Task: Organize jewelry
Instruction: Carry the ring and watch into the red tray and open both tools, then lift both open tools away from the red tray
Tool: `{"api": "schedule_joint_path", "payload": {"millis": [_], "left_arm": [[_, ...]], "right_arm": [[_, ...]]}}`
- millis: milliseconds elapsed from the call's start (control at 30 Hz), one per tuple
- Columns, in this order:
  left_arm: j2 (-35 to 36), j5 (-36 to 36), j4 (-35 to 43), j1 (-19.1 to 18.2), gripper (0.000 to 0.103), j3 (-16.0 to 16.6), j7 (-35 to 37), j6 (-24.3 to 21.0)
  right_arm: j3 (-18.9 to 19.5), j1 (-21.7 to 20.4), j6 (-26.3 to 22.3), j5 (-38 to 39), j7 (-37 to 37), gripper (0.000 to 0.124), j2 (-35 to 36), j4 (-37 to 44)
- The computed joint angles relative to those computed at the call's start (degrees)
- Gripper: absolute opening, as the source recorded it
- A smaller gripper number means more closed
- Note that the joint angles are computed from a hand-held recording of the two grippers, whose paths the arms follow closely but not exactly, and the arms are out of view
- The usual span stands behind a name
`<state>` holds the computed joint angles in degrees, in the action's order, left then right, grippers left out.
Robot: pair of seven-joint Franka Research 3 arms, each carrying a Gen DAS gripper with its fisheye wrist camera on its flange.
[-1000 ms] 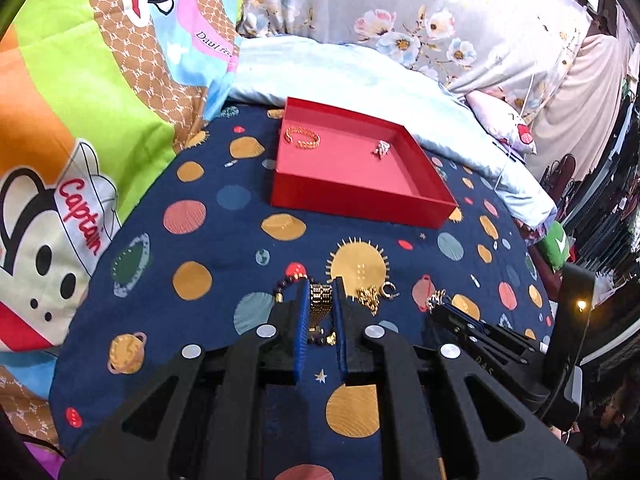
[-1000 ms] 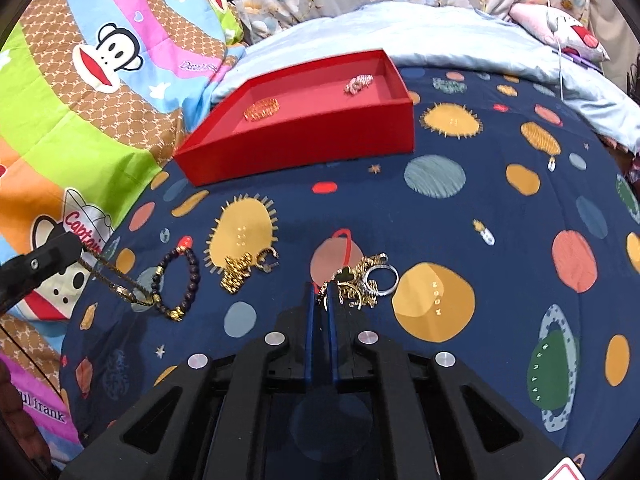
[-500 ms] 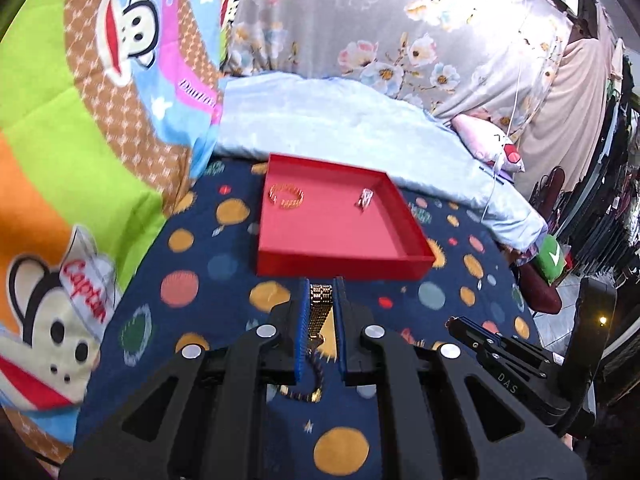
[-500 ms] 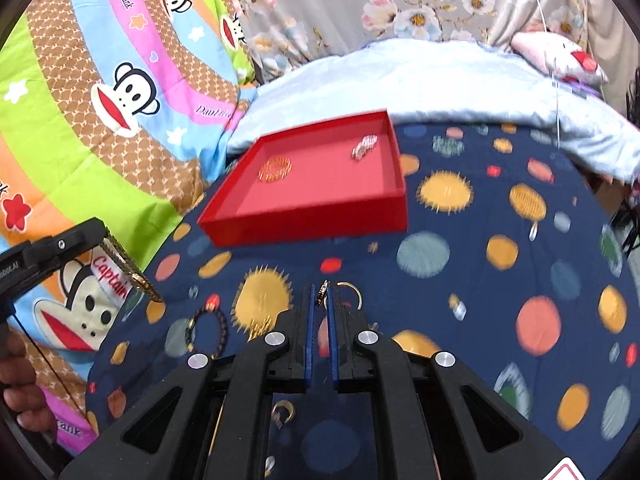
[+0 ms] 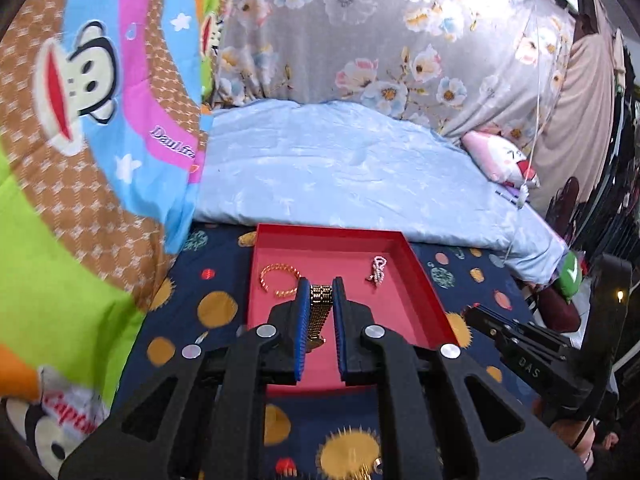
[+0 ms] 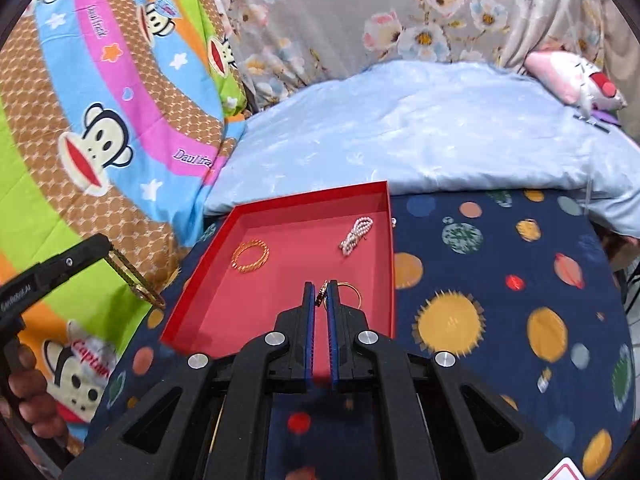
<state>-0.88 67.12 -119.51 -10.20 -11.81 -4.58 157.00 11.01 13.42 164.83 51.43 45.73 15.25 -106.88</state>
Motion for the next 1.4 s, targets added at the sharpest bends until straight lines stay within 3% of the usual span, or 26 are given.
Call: {"api": "schedule_joint_path", "payload": {"millis": [233,367,533,633,667,700,767,900,1067,1233,1400], "left_arm": [[9.40,-3.91,7.73,-0.58,0.011,2.63,5.23,0.67],[12.89,-6.96,10.22,-1.47,0.011,4.43,7.89,1.49],[15.44,-9.16,11.76,-2.59,0.011,6.40,9.11,1.70],[15.00,-5.47,11.40,-4.01,0.012,8.38,4.31,1.52],[14.44,-4.25,10.98,-4.18,0.017,8.56,3.02,1.05],[14.03,-3.90,10.70,-4.09,0.029,8.40,2.52,0.48],[12.19,-1.76,9.03,-4.24,0.041,8.25,-0.67,-1.08],[8.10,-0.04,4.67,-3.22,0.050,6.30,-3.60,-3.13],[2.33,0.46,-1.82,-2.39,0.052,2.77,-5.48,-5.98],[-2.46,-1.91,-8.07,-2.10,0.053,-0.21,-6.72,-5.59],[-6.54,-4.96,-14.10,-2.18,0.055,-2.82,-8.71,-4.78]], "right_arm": [[-1.73,0.79,-6.23,-9.28,10.17,0.005,11.22,12.58],[-1.73,0.93,-7.07,-13.44,13.41,0.005,14.68,15.77],[-2.02,1.78,-4.70,-17.93,16.21,0.013,16.79,16.87],[-0.24,0.45,-2.61,-17.57,15.43,0.018,15.94,15.70],[0.32,0.05,-1.45,-17.13,14.93,0.021,15.22,14.76],[0.77,-0.31,-0.55,-16.76,14.47,0.024,14.59,13.95],[3.18,-2.39,2.01,-13.88,11.59,0.025,11.87,10.53],[7.81,-6.38,6.04,-4.53,3.01,0.028,5.57,2.84],[10.36,-7.87,9.30,8.47,-8.73,0.028,-2.38,-6.55],[9.72,-7.14,6.44,20.62,-17.61,0.030,-10.51,-15.27],[6.64,-3.85,4.10,25.38,-19.75,0.033,-17.35,-23.67]]}}
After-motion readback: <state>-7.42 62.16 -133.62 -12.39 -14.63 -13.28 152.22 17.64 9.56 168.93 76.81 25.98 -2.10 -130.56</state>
